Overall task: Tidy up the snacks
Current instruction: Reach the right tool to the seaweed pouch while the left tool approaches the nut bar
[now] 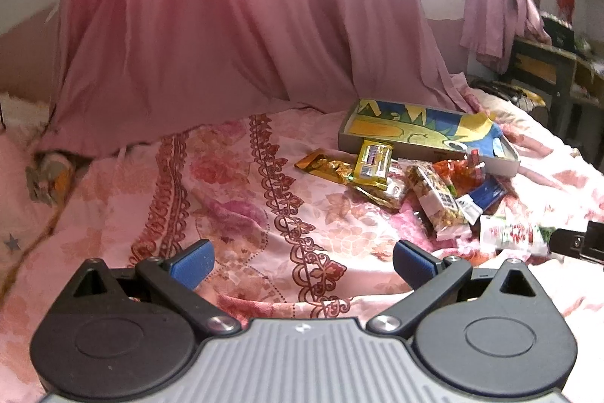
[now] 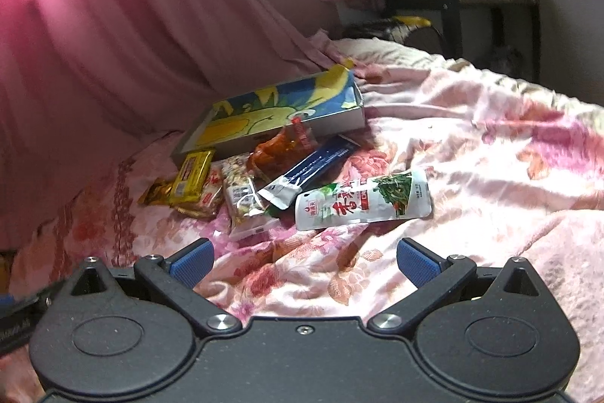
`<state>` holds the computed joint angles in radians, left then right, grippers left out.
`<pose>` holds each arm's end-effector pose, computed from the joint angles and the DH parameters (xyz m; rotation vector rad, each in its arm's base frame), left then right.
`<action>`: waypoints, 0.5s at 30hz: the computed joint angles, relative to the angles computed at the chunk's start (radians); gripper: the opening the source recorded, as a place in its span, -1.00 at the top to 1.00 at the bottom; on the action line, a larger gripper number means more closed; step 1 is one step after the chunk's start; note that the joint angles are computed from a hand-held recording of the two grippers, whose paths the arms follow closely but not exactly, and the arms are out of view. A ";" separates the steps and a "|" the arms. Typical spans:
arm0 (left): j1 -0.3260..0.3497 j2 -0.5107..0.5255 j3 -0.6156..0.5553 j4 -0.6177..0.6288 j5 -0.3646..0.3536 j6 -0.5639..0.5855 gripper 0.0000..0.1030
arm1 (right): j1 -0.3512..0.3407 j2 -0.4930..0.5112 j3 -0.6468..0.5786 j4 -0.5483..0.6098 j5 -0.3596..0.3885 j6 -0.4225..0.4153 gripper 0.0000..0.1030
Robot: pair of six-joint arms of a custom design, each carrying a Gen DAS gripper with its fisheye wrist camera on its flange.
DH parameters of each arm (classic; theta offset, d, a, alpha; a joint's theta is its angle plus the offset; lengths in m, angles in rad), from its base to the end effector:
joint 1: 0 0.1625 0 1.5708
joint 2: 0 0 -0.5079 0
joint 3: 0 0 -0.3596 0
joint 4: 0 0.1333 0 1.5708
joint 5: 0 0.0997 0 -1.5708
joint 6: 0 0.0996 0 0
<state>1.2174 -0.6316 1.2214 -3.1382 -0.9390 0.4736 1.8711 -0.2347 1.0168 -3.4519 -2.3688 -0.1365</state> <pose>-0.1074 -0.8463 0.3001 0.5403 2.1949 -1.1386 0.3125 -0.7997 0.0844 -0.0742 -2.1629 1.3513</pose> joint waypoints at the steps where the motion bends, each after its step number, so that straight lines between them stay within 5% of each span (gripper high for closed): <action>1: 0.004 -0.003 -0.007 0.018 -0.014 -0.025 -0.99 | -0.003 -0.004 -0.001 0.008 0.005 0.009 -0.99; 8: 0.018 0.032 -0.119 0.125 -0.059 -0.062 -0.99 | -0.036 -0.020 -0.045 0.061 0.064 0.037 -0.99; 15: 0.021 0.102 -0.275 0.259 -0.090 -0.059 -0.99 | -0.068 0.008 -0.175 0.108 0.116 -0.094 -0.99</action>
<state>1.2379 -0.5292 0.9467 -2.8796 -1.0293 0.4144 1.8035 -0.2264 0.8416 -3.3437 -2.2524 -0.2310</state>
